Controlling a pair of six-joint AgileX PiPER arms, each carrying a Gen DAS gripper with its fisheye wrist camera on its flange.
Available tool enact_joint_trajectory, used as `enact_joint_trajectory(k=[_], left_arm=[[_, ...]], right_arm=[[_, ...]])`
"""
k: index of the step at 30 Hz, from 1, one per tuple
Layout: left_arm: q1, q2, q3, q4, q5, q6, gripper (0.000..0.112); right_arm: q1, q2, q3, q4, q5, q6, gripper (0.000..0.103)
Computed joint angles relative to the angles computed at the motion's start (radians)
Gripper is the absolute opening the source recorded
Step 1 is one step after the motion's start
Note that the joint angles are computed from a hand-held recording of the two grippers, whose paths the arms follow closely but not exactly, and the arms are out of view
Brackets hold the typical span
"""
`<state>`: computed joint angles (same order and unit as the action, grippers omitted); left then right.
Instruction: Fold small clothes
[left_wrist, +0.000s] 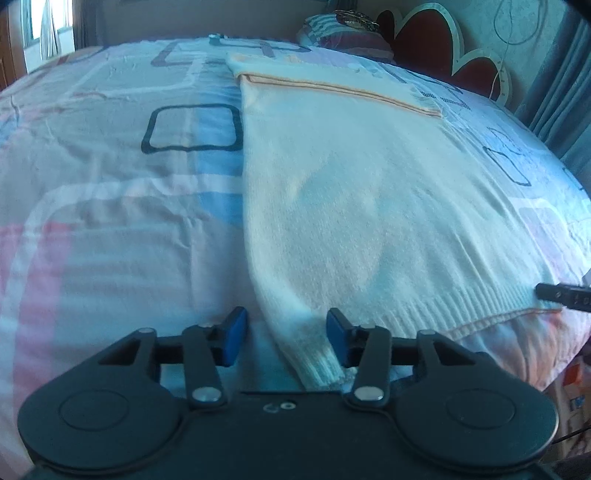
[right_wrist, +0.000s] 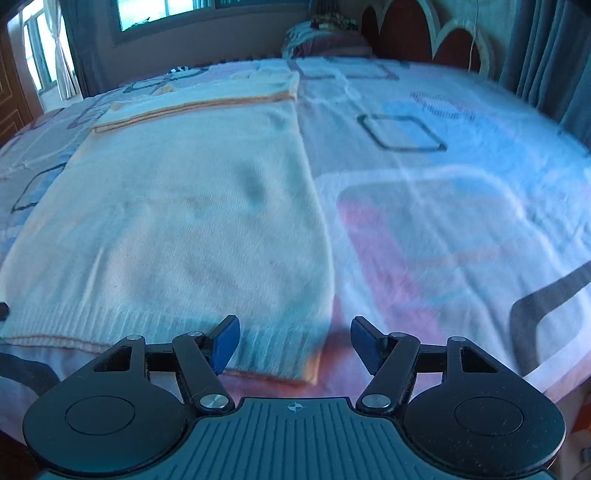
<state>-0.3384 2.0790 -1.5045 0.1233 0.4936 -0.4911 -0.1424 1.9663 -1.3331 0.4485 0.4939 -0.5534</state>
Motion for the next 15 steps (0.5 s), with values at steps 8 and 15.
enact_joint_trajectory(k=[8,15], left_arm=[[0.056,0.019,-0.036,-0.305,0.042,0.226,0.005],[0.060,0.021,-0.111,-0.301,-0.013,0.223,0.004]], right_arm=[[-0.006,0.030,-0.060,0.093,0.106,-0.040,0.022],[-0.046,0.078,-0.204,0.216,0.256,-0.096,0.009]])
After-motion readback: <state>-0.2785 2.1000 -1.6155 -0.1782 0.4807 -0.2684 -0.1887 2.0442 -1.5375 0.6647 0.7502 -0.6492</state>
